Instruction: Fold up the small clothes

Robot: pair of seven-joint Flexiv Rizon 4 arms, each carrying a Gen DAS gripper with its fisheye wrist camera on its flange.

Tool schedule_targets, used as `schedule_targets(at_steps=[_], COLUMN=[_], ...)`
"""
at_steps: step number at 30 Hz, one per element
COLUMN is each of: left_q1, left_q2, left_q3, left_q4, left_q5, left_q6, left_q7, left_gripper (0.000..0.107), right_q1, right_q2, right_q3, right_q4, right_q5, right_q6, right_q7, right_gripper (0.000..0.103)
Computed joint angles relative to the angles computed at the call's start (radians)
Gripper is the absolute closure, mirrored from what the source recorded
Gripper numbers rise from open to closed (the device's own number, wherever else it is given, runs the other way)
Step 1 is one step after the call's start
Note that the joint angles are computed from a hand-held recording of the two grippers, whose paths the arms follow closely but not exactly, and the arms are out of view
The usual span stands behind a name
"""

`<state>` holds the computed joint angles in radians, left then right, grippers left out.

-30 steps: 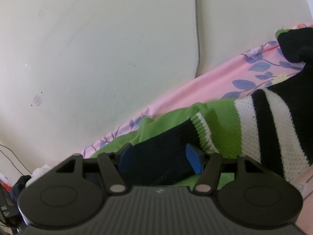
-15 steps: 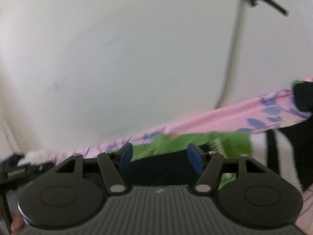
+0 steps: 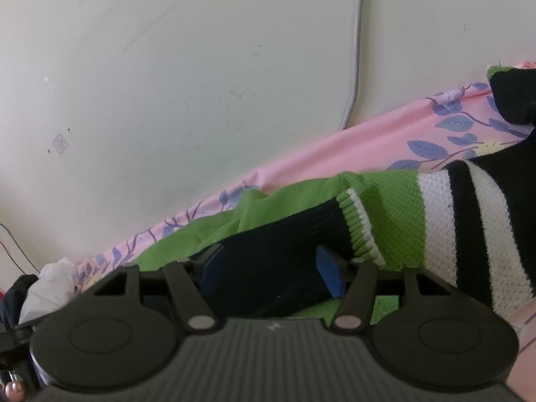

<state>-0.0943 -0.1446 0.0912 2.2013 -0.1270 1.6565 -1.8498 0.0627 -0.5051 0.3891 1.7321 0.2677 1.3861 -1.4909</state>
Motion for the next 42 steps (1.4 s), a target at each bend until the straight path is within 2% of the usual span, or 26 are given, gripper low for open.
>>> schedule_targets(at_steps=[1, 7, 10, 14, 17, 18, 21, 22, 24, 25, 27, 28, 32, 35, 37, 39, 42], left_q1=[0.014, 0.013, 0.0, -0.003, -0.001, 0.0, 0.015, 0.014, 0.01, 0.006, -0.011, -0.017, -0.017, -0.009, -0.005, -0.006, 0.001], left_q2=[0.001, 0.002, 0.0, -0.001, -0.001, -0.001, 0.0, 0.0, -0.001, -0.001, -0.003, -0.004, -0.003, -0.002, -0.002, -0.003, -0.003], left_q3=[-0.018, -0.017, -0.001, 0.004, 0.002, 0.0, -0.02, -0.018, -0.013, -0.008, 0.014, 0.022, 0.026, 0.018, 0.014, 0.015, 0.007], left_q4=[0.006, 0.007, 0.001, -0.002, -0.002, -0.002, 0.005, 0.005, 0.006, 0.005, -0.003, -0.006, -0.011, -0.009, -0.008, -0.009, -0.007], left_q5=[-0.014, -0.018, -0.007, 0.002, 0.003, 0.002, -0.016, -0.018, -0.019, -0.017, 0.0, 0.008, 0.025, 0.025, 0.025, 0.027, 0.022], left_q6=[0.007, 0.007, 0.001, -0.002, -0.001, -0.001, 0.007, 0.009, 0.012, 0.01, 0.002, -0.002, -0.009, -0.008, -0.007, -0.007, -0.005], left_q7=[0.011, 0.018, 0.008, 0.002, 0.001, 0.001, 0.015, 0.014, 0.011, 0.009, -0.006, -0.013, -0.024, -0.022, -0.021, -0.023, -0.018], left_gripper=[0.04, 0.039, 0.039, 0.039, 0.039, 0.038, 0.036, 0.036, 0.035, 0.035, 0.035, 0.035, 0.034, 0.034, 0.034, 0.034, 0.033], right_q1=[-0.006, 0.001, 0.017, 0.071, 0.065, 0.054, -0.085, -0.105, -0.128, -0.117, -0.055, -0.049, -0.144, -0.208, -0.201, -0.144, -0.102], right_q2=[0.0, 0.005, 0.011, 0.028, 0.042, 0.048, 0.066, 0.078, 0.109, 0.125, 0.164, 0.174, 0.167, 0.133, 0.119, 0.095, 0.041], right_q3=[0.005, -0.007, -0.029, -0.098, -0.095, -0.086, 0.047, 0.053, 0.028, -0.01, -0.152, -0.194, -0.19, -0.145, -0.163, -0.239, -0.306], right_q4=[-0.002, 0.003, 0.014, 0.057, 0.087, 0.1, 0.089, 0.091, 0.103, 0.114, 0.146, 0.155, 0.107, 0.057, 0.038, 0.042, -0.003], right_q5=[0.004, 0.001, -0.01, -0.062, -0.099, -0.118, -0.081, -0.08, -0.086, -0.095, -0.145, -0.175, -0.139, -0.103, -0.102, -0.144, -0.234], right_q6=[-0.003, 0.002, 0.012, 0.077, 0.131, 0.16, 0.201, 0.206, 0.23, 0.241, 0.247, 0.242, 0.157, 0.089, 0.051, 0.068, 0.048], right_q7=[-0.004, 0.001, 0.024, 0.101, 0.105, 0.11, 0.058, 0.062, 0.074, 0.089, 0.172, 0.224, 0.275, 0.239, 0.237, 0.286, 0.306], right_gripper=[0.05, 0.051, 0.056, 0.055, 0.051, 0.051, 0.051, 0.05, 0.049, 0.047, 0.046, 0.045, 0.044, 0.044, 0.044, 0.044, 0.044])
